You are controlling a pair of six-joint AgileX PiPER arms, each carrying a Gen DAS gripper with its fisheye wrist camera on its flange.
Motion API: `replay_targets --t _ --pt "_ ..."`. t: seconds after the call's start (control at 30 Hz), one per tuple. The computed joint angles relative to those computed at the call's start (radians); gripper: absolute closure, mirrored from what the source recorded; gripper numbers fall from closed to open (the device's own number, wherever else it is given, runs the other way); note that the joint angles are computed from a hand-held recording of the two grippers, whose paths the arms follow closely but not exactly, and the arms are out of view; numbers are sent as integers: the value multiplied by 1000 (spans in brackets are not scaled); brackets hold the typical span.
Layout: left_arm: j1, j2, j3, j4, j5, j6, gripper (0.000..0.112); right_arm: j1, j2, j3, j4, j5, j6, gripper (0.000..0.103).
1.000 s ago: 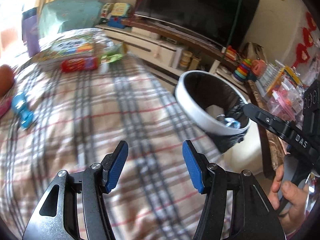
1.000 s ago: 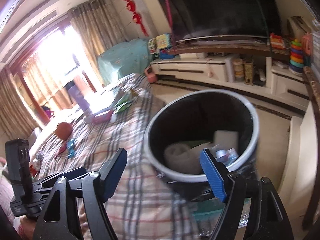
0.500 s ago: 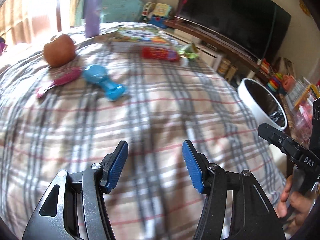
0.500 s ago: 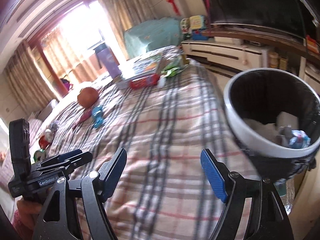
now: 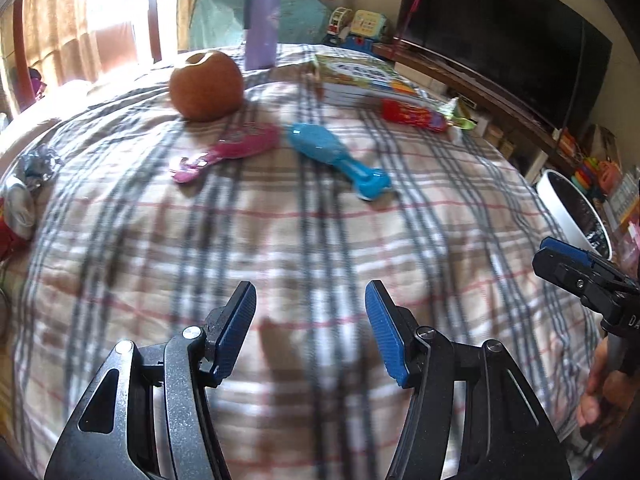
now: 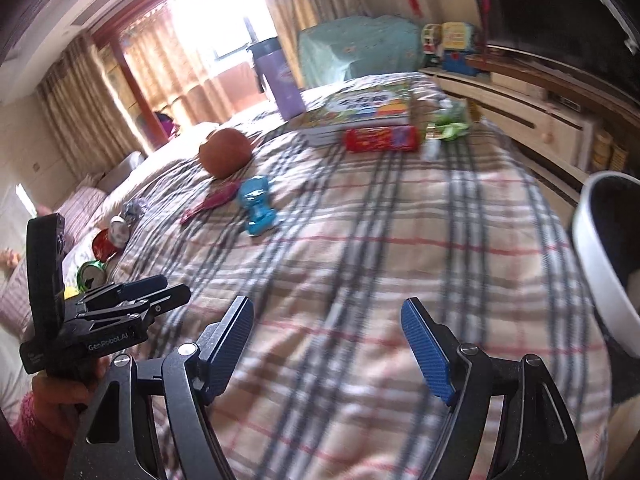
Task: Collect trash
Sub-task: 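Withdraw both open grippers from the bin toward the bed, then grasp the pink hairbrush with the left gripper while the right grasps the blue hairbrush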
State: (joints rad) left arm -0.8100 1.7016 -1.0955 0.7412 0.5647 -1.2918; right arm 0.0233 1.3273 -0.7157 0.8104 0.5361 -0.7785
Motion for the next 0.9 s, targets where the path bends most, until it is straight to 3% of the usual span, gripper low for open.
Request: replay_targets --t 0.37,0.63,0.9 --pt "164 2 -22 -73 -20 254 44 186 181 -153 -97 -87 131 25" --pt "261 93 -145 -104 -2 477 32 267 300 -271 -222 -141 222 26" --pt "294 199 -278 -105 20 621 32 324 460 -436 -371 -115 362 39"
